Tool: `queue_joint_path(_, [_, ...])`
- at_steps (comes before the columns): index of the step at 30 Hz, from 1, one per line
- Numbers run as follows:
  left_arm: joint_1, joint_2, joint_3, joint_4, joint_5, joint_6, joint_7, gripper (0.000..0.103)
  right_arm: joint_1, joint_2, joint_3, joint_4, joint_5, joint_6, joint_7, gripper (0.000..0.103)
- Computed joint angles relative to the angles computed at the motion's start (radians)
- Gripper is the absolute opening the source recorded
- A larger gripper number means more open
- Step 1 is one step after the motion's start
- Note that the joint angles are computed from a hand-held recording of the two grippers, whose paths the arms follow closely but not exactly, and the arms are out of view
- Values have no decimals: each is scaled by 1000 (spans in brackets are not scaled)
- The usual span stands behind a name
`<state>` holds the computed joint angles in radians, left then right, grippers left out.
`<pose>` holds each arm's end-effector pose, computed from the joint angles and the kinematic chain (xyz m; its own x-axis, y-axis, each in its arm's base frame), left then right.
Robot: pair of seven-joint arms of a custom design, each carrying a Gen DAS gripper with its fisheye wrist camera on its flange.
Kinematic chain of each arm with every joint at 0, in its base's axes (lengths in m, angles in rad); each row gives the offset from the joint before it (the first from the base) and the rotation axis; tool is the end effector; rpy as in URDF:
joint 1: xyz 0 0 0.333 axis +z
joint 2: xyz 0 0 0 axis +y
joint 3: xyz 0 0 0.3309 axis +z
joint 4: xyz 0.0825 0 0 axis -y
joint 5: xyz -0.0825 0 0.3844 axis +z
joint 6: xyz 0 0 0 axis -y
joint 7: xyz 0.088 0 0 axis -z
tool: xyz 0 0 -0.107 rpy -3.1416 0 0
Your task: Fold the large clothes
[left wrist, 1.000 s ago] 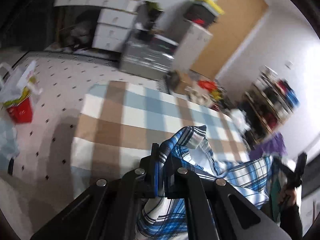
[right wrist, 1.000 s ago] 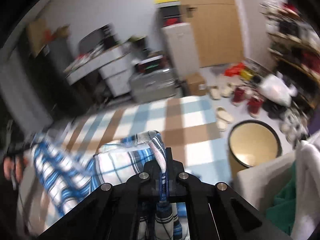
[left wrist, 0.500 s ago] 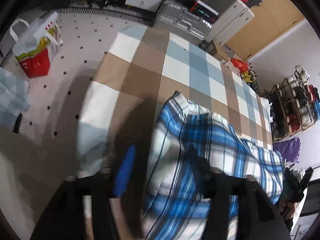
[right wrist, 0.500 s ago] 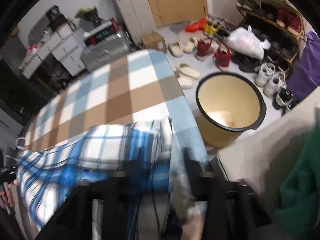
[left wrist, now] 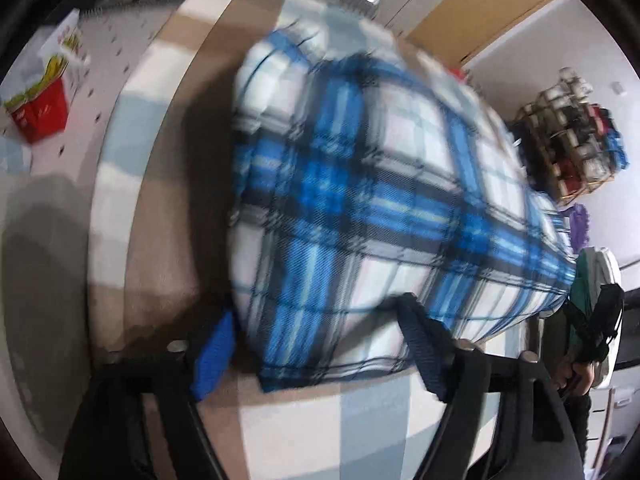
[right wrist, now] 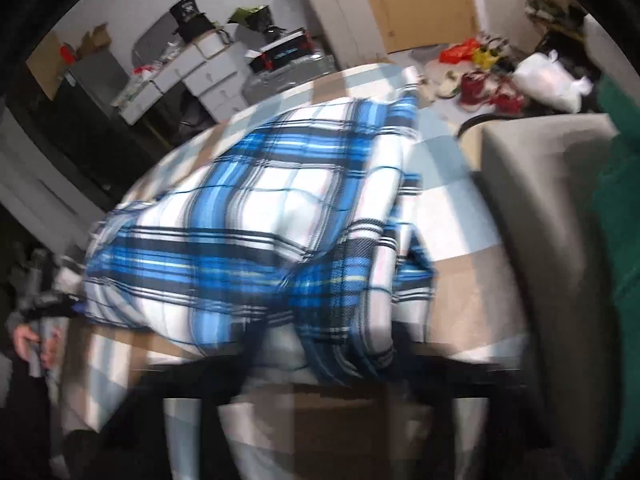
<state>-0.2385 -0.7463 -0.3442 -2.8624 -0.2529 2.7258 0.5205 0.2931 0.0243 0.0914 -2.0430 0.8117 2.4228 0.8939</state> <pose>0.2936 -0.1801 0.4534 0.4940 -0.7258 0.4788 -0.6884 -0.6629 -0.2946 0.5442 0.2231 0.4828 0.5589 -0.7206 -0.4103 -0.7956 -0.3267 -0.5102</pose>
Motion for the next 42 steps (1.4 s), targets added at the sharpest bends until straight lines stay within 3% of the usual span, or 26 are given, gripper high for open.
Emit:
queue_joint_path(1, [-36, 13, 34, -6, -24, 38, 31, 5, -4, 2, -3, 11, 33, -8, -3, 5])
queue_joint_path(2, [-57, 26, 52, -1, -48, 50, 56, 0, -10, -3, -7, 16, 73, -13, -19, 5])
queue_joint_path(5, [-8, 21, 2, 50, 24, -36, 71, 0, -18, -33, -18, 21, 135, 9, -48, 4])
queue_joint_path(8, [-6, 7, 4, 65, 34, -54, 85, 1, -14, -22, -19, 40, 23, 30, 24, 4])
queue_joint_path(10, [-12, 16, 16, 64, 16, -55, 87, 1, -8, 6, -14, 56, -127, 41, 126, 4])
queue_joint_path(13, [-9, 49, 6, 67, 12, -60, 86, 1, -5, 71, -4, 108, -271, -30, 251, 4])
queue_joint_path(17, [-37, 41, 11, 47, -19, -56, 71, 1, -15, 96, 16, 113, -329, -92, 284, 4])
queue_joint_path(25, [-145, -176, -40, -30, -68, -158, -34, 1, -27, -93, -16, -55, -303, -174, 168, 4])
queue_joint_path(31, [-276, -300, -107, -26, -91, -307, -140, 1, 1, -301, -79, -235, -338, -225, 84, 4])
queue_joint_path(33, [-299, -277, -101, 10, -86, -390, -141, 8, 7, -333, -94, -261, -373, -252, 79, 6])
queue_joint_path(34, [-294, -262, -92, 35, -77, -460, -145, 17, 8, -348, -87, -279, -416, -234, 81, 9])
queue_joint_path(36, [-268, -287, -107, 73, -51, -586, -196, 27, 11, -374, -82, -310, -480, -164, 84, 31])
queue_joint_path(39, [-212, -386, -156, 116, 42, -635, -233, 35, 40, -407, -136, -289, -431, -180, 53, 33])
queue_joint_path(41, [-170, -445, -183, 138, 102, -603, -239, 72, 63, -434, -180, -255, -333, -204, 12, 39])
queue_joint_path(42, [-160, -467, -190, 135, 120, -569, -234, 79, 74, -452, -186, -250, -300, -186, -13, 52])
